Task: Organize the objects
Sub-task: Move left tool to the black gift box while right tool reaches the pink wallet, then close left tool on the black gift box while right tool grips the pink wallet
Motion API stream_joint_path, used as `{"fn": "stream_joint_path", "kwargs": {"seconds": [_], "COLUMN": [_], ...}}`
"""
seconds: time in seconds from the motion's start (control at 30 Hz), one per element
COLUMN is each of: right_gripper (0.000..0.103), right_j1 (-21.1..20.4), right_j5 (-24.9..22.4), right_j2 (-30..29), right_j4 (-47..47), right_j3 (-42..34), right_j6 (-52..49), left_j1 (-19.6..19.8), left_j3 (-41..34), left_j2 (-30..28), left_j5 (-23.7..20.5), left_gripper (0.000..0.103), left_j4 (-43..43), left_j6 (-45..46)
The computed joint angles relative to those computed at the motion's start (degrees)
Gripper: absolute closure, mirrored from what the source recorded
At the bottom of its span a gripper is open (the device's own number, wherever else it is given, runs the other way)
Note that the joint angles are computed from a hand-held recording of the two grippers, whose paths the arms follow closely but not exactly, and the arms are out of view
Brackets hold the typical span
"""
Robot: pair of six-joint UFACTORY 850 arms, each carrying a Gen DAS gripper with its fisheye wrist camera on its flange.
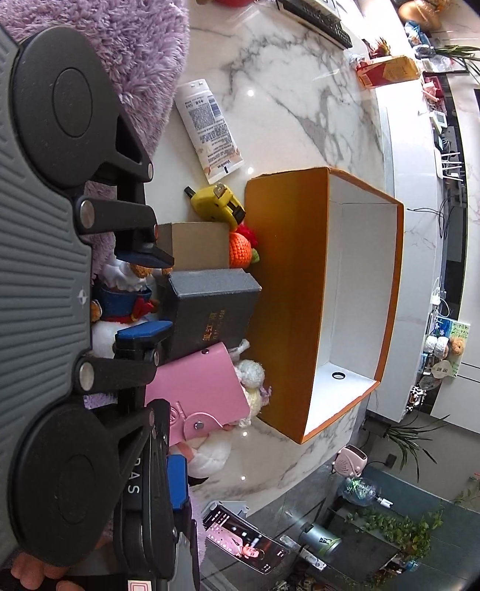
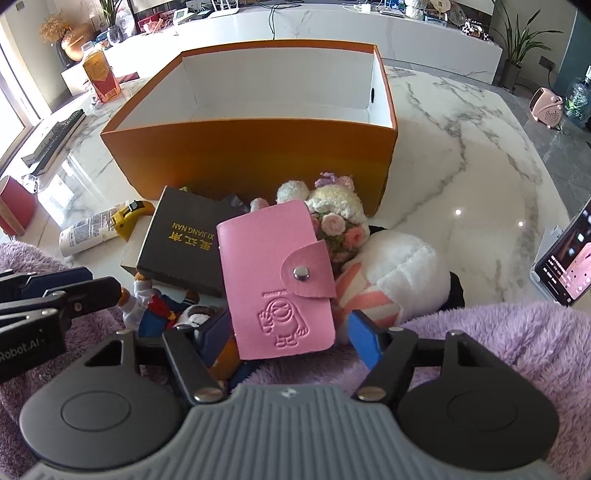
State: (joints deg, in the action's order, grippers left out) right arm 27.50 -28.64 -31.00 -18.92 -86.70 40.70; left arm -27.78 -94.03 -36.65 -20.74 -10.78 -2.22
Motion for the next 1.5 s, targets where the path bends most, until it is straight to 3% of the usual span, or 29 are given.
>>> {"fn": "stream_joint_path", "kwargs": {"seconds": [0.13, 0.37, 0.43, 0.7, 0.77, 0.93, 1.0, 1.17, 1.23, 1.4, 1.5], "right_gripper": [0.033, 0.03, 0.026, 0.025, 0.025, 0.03, 0.037, 0.042, 0.046, 0.069, 0.069], "right_j1": [-1.5, -3.8, -4.5, -6.8, -7.2, -7.5, -8.1, -9.9, -10.1, -10.1, -9.7], "right_j5": [0.5, 1.9, 1.8, 3.1, 3.6, 4.1, 2.9, 0.3, 0.5, 1.4, 1.9], "right_j2": [-1.9, -4.3, -5.1, -5.4, -5.0, -4.3, -4.7, -5.1, -4.7, -2.8, -2.3], "right_j4": [5.2, 15.3, 19.6, 31.1, 34.0, 36.6, 40.9, 54.3, 55.2, 54.8, 52.0], "right_j3": [-2.1, -4.6, -5.4, -5.1, -4.3, -3.2, -3.5, -2.6, -2.1, -0.6, -0.4], "right_j6": [-6.0, -17.6, -21.3, -33.7, -36.6, -39.3, -42.2, -50.1, -50.3, -48.8, -46.7], "left_j1": [0.7, 1.5, 1.6, 2.4, 2.6, 2.3, 2.3, 1.9, 2.0, 1.5, 1.4], "left_j3": [-4.0, -13.4, -15.8, -23.0, -23.4, -26.0, -26.8, -27.0, -25.0, -20.3, -18.5], "left_j2": [-2.7, -9.5, -11.2, -16.2, -16.6, -18.1, -18.5, -18.4, -17.1, -13.3, -12.0], "left_j5": [-2.6, -9.3, -11.2, -16.9, -16.9, -17.5, -17.6, -17.2, -15.5, -12.1, -11.4], "left_gripper": [0.063, 0.043, 0.041, 0.04, 0.035, 0.034, 0.033, 0.037, 0.041, 0.058, 0.061], "left_j4": [-6.6, -9.8, -9.4, -9.6, -10.4, -8.9, -8.3, -6.2, -6.6, -5.4, -7.8], "left_j6": [5.7, 6.6, 5.4, 3.7, 4.5, 4.1, 3.4, 3.5, 3.7, 4.1, 5.8]}}
